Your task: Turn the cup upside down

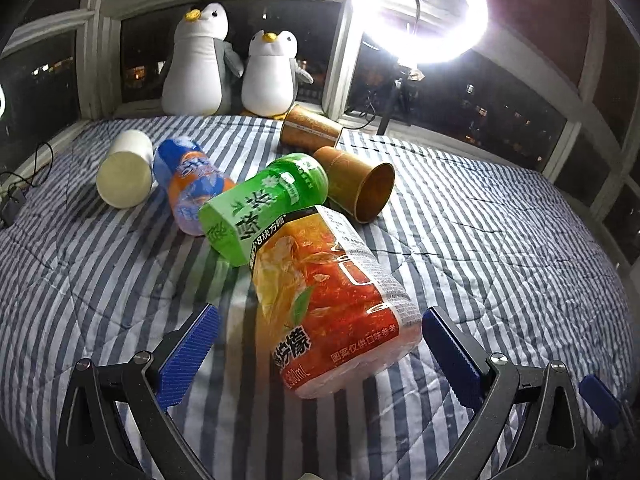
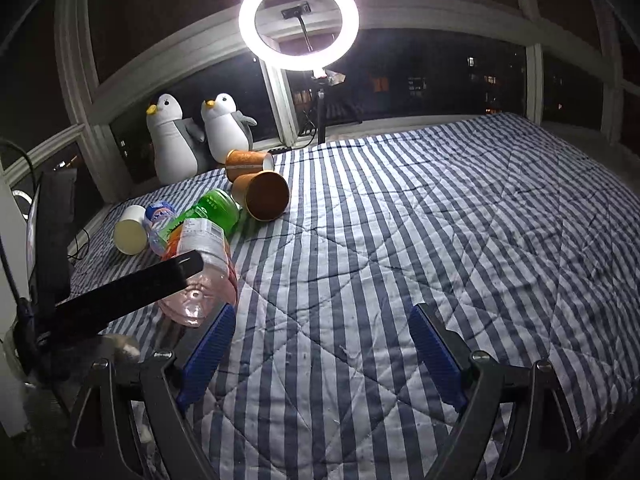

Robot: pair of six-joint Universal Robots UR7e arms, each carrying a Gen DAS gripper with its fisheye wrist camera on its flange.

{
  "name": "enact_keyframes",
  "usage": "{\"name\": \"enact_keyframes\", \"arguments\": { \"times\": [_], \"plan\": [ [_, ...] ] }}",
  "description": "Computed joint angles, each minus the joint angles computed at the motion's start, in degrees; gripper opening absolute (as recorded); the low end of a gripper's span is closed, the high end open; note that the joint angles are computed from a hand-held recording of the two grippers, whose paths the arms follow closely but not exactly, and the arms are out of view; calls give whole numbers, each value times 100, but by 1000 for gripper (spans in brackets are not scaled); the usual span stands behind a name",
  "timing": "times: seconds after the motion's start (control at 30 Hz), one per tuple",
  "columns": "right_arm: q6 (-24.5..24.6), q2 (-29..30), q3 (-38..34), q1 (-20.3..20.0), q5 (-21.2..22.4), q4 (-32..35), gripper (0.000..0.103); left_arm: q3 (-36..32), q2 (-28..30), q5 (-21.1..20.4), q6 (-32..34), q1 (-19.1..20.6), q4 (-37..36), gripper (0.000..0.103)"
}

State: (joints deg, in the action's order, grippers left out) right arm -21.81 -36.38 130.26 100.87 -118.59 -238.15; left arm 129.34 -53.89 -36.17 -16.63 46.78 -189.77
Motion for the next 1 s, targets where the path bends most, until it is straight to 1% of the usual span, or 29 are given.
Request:
{"name": "enact_keyframes", "arguments": {
  "times": [0.03,0.13,0.2,0.27,0.4,0.57,0.63,0.67,0.7,0.77,0.83,0.9,1.0],
  "plan": [
    [13,4,10,-12,15,-4,86,-39,113,94,77,-30,-97,103],
    [65,-41,23,-69,86,45,86,-84,231,161,99,-49,-150,103],
    [51,-60,28,-85,96,12,86,-97,371,335,167,-103,-357,103],
    [43,-83,44,-107,110,2,86,-148,466,443,236,-118,-416,102],
    [123,-137,70,-181,196,62,86,-182,511,473,194,-89,-367,103],
    [110,-88,32,-206,192,93,86,-92,564,593,322,-126,-640,103],
    [139,-80,14,-224,239,157,86,-127,537,513,296,-77,-467,103],
    [154,-80,11,-228,264,180,86,-125,493,407,239,-29,-394,103],
    [152,-72,10,-227,283,182,86,-104,453,301,210,19,-386,103],
    [117,-47,-2,-210,271,170,86,-48,425,218,252,67,-492,103],
    [103,-32,-18,-198,256,161,86,17,368,85,323,118,-625,100],
    [137,-37,-20,-209,277,154,86,56,248,-165,311,187,-570,89],
    [228,-65,-16,-243,332,193,86,85,189,-322,433,216,-583,88]
  ]
}}
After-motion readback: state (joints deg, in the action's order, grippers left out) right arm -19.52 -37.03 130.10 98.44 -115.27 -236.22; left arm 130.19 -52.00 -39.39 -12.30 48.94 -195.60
